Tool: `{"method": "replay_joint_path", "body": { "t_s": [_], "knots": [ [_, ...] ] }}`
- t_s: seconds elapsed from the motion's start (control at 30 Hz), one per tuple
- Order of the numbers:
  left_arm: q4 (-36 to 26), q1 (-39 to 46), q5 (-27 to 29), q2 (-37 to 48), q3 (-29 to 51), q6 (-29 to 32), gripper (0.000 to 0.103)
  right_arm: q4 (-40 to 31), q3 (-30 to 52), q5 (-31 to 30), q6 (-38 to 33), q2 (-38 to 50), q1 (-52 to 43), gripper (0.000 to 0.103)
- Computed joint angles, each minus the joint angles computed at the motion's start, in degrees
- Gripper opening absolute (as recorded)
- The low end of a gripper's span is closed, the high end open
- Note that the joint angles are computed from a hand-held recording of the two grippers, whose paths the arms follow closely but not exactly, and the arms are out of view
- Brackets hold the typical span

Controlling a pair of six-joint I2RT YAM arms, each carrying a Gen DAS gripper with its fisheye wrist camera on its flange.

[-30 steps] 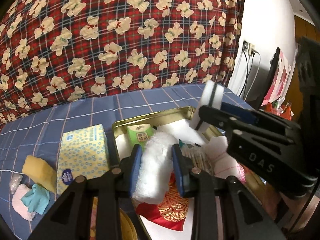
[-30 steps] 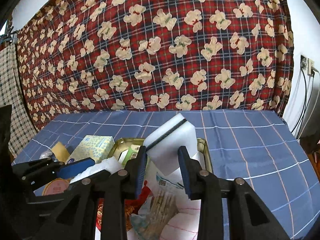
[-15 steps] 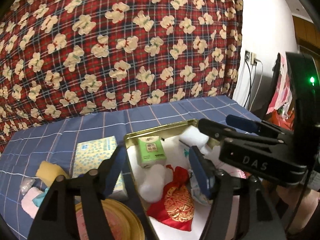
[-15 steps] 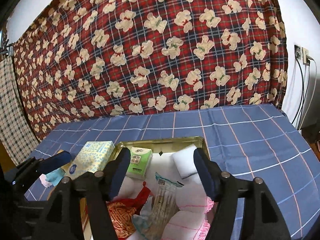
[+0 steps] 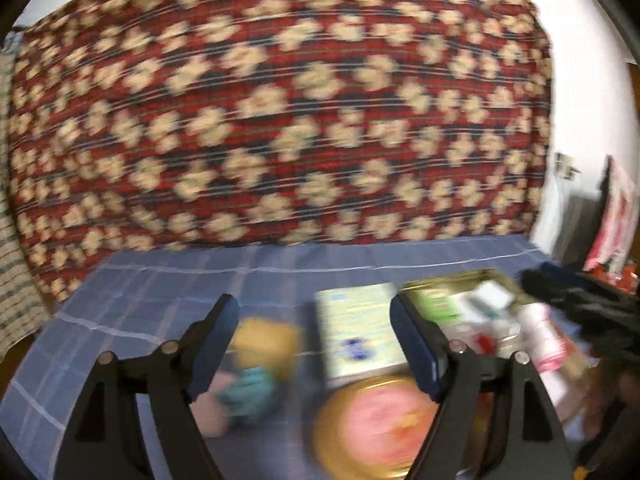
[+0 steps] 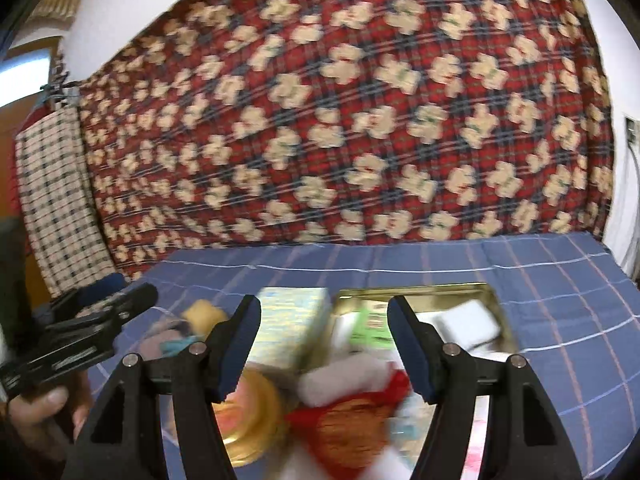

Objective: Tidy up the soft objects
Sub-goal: 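Move both open tools back over the pile of items, then grasp the pink fuzzy pad with the left tool while the right tool grasps the teal cloth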

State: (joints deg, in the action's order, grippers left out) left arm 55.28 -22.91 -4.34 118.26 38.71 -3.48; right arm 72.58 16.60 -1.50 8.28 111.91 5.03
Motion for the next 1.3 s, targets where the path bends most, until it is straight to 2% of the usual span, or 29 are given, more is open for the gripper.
{"method": "replay_joint_path", "body": {
  "t_s": [0.2,0.43,0.57,0.77,0.9,1.0,1.03,1.13,1.23,1.3],
  "knots": [
    [-1.25,11.16,2.72,5.71,1.21,-0.48,0.079,1.03,2.54,5.01,0.8,3.8,11.85,0.068],
    [-4.36,14.95,5.4,10.83,4.52,0.03,0.079,-6.34,12.18,11.58,-0.15,10.11,21.89,0.068],
    [-6.27,15.4,7.7,12.97,6.6,1.0,0.079,-9.79,16.46,11.38,1.26,12.83,22.73,0.068],
    [-10.62,16.1,11.58,14.33,9.82,0.99,0.078,-14.09,20.51,14.14,1.3,14.16,24.1,0.068],
    [-11.39,15.13,11.31,14.83,10.65,2.08,0.077,-15.5,21.86,14.55,1.62,14.53,24.3,0.068],
    [-13.49,15.5,11.41,15.56,12.6,2.25,0.057,-16.27,22.58,14.79,1.61,14.83,24.72,0.068],
    [-14.68,15.98,12.26,15.9,13.54,1.64,0.055,-16.65,22.9,14.87,1.55,14.95,24.91,0.068],
    [-16.97,16.61,13.92,16.84,15.39,0.72,0.055,-17.32,23.58,15.26,1.22,15.26,25.4,0.068],
    [-17.47,15.73,12.11,17.64,16.02,1.25,0.06,-17.67,23.87,15.37,1.29,15.4,25.45,0.068],
    [-18.23,15.62,11.86,17.81,16.44,1.31,0.06,-18.02,24.15,15.42,1.51,15.58,25.4,0.068]
  ]
}}
